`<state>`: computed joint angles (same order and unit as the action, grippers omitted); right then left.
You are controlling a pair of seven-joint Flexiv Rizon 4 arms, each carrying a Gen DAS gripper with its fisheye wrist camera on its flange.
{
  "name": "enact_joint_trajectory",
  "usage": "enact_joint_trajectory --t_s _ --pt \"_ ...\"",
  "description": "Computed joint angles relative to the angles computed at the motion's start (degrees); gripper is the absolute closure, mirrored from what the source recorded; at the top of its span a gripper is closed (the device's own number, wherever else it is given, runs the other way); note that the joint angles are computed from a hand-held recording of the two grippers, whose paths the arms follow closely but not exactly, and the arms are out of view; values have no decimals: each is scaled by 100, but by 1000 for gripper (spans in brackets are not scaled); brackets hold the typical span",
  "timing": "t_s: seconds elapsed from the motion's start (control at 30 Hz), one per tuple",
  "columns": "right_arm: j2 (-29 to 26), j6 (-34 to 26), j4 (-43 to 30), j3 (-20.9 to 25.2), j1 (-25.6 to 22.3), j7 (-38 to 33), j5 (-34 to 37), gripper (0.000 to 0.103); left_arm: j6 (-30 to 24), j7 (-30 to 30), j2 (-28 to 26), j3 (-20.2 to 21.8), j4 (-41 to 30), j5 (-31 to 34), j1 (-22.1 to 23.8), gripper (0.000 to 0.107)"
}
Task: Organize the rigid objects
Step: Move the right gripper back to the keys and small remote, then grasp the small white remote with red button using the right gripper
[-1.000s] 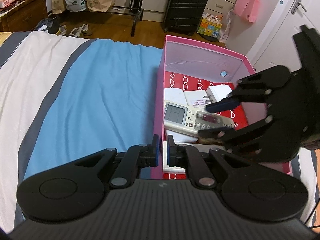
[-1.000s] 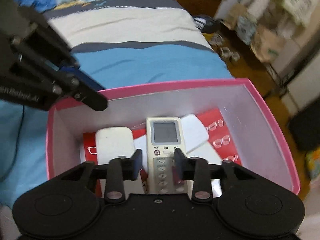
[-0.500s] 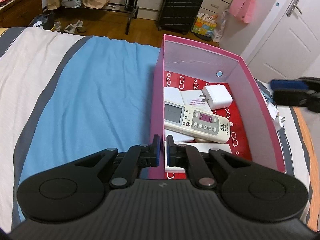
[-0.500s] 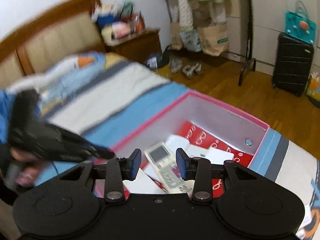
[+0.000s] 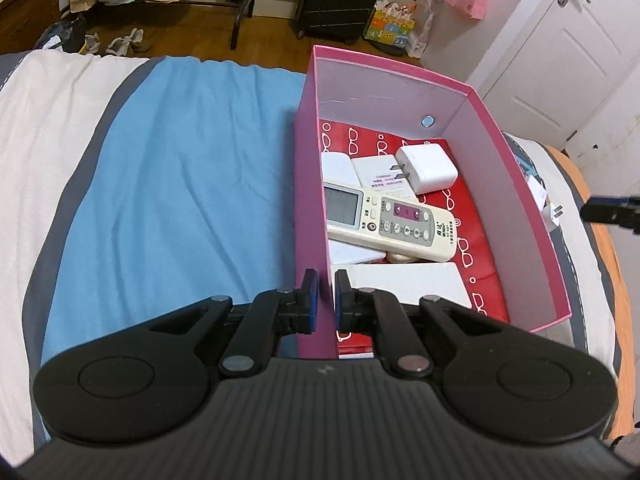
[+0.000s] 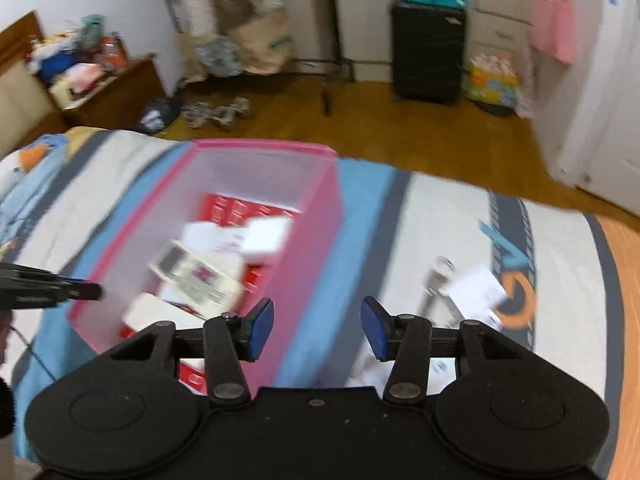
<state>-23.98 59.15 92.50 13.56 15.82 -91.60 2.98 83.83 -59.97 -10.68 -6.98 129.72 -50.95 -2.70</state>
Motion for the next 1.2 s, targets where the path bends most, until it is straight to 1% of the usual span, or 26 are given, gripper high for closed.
enact_joint_trajectory --t_s 0.13,0.23,0.3,0.43,0.57,0.6,0.67,0.7,0.73,0.77,0.8,0.83,0.93,0.97,1.0,1.03,1.1,1.2 --pt "-180 -362 -22 -179 -10 303 -113 48 21 -557 -51 249 -64 800 -116 100" --pt "-371 -581 -99 -370 12 714 -283 46 203 -867 -104 302 -77 1322 -118 101" --pt "-482 -658 -110 -474 21 1025 -391 44 252 -915 -98 181 -55 1353 4 101" --pt "-680 -735 -166 -498 -50 1389 -438 44 280 -879 -76 21 -13 1322 162 101" --pt "-844 -514 -196 -311 -238 1441 -168 43 254 -966 -83 32 -18 1414 183 101" --pt "-877 -297 -138 -294 -253 1420 -140 40 249 -1005 -94 54 -27 1468 174 101" --pt "-899 325 93 -342 -208 1370 -243 41 238 -1119 -104 113 -43 1603 148 101" --pt "-898 613 225 -421 -146 1362 -391 52 224 -1182 -106 144 -53 1677 137 101" --pt "-866 960 418 -603 -18 1409 -651 68 200 -1266 -107 185 -71 1770 116 101" --pt "-812 1106 553 -757 85 1447 -927 76 165 -1362 -108 238 -92 1879 91 101" --pt "-768 1091 613 -833 121 1378 -1195 98 137 -1425 -105 261 -102 1949 88 101" --pt "-746 1016 595 -723 14 1215 -1261 101 122 -1461 -104 261 -106 1991 95 101" --pt "-728 481 321 -194 -448 859 -797 99 160 -1301 -87 77 -51 1798 234 101" --pt "-730 341 247 -150 -496 907 -637 96 162 -1239 -89 14 -43 1687 276 101" --pt "-699 254 246 -161 -496 1053 -500 90 158 -1210 -89 -7 -41 1629 288 101" --pt "-741 92 137 -74 -580 1114 -260 82 166 -1192 -90 -9 -38 1601 285 101" --pt "-830 -100 -32 132 -737 1043 194 73 175 -1193 -100 27 -43 1625 260 101" --pt "-872 49 -29 50 -608 1119 317 60 143 -1223 -101 44 -56 1611 247 101"
